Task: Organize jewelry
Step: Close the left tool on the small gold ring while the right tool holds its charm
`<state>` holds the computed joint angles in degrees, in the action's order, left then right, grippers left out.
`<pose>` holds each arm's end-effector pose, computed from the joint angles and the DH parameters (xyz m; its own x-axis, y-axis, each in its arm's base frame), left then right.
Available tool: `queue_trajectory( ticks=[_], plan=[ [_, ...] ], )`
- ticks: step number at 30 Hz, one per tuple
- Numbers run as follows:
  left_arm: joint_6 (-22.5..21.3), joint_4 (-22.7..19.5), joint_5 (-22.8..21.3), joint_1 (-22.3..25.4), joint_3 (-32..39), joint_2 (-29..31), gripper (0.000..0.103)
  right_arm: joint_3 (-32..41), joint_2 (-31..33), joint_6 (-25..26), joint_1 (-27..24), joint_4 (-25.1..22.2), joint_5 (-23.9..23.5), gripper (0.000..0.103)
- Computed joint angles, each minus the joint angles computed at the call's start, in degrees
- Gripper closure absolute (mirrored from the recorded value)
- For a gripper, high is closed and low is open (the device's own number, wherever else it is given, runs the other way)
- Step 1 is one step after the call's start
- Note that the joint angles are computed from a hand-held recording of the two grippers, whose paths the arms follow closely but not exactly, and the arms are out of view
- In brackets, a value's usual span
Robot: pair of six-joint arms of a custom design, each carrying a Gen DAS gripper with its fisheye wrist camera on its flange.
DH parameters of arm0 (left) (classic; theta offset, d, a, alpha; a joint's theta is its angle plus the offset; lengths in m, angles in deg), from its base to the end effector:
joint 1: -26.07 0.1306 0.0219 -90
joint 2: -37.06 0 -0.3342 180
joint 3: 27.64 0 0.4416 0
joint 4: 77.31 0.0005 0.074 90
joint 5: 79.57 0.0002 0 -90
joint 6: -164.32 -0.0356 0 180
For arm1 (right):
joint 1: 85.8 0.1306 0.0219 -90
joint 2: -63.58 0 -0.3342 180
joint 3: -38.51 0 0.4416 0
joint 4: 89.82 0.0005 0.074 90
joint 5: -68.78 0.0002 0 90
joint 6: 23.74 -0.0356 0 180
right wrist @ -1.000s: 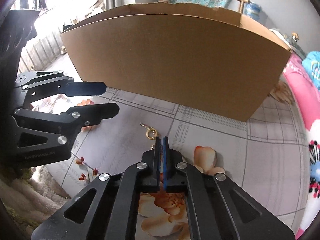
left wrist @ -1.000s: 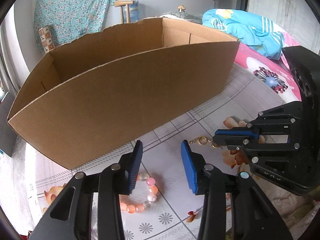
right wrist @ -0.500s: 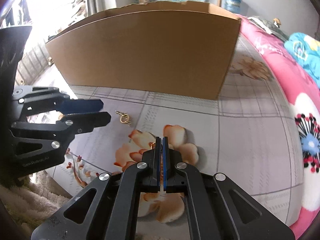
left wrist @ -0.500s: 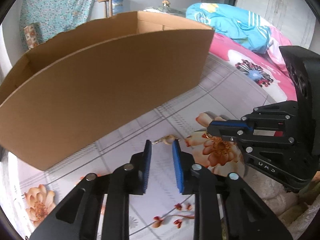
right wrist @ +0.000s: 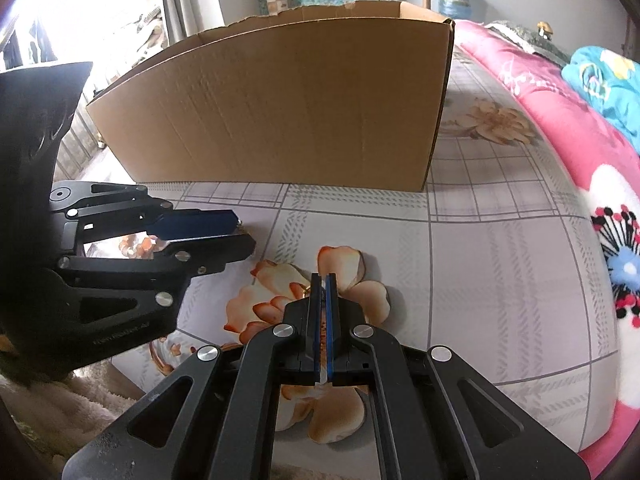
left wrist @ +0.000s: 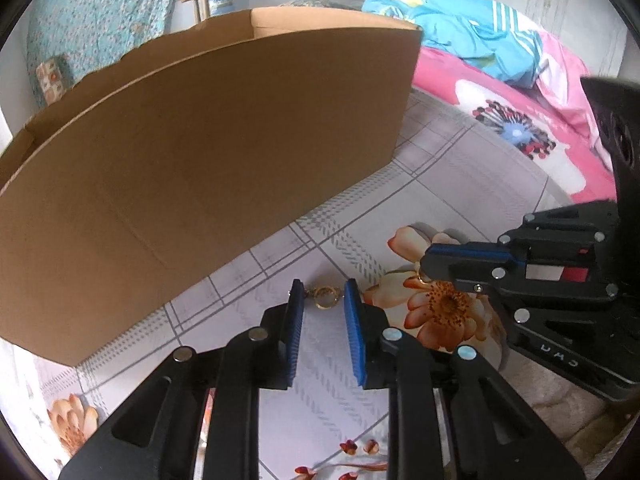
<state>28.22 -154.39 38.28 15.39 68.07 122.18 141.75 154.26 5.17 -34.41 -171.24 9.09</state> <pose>0.4581 -0.1038 0.4479 -0.3748 0.7190 -0.5853 0.8899 0.4561 -0.0096 0.3230 0.3749 0.4631 -0.7725 0.2437 -0.5864 0.2383 0.9672 0.0881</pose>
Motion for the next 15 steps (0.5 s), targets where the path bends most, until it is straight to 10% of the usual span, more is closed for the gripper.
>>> queue_trajectory(
  ticks=[15],
  plan=[
    [-1.7,2.5,-1.3,-0.7,-2.1,-1.9,0.091,-0.2,-0.3,0.5,-0.5,0.7,-0.2,0.103]
  ],
)
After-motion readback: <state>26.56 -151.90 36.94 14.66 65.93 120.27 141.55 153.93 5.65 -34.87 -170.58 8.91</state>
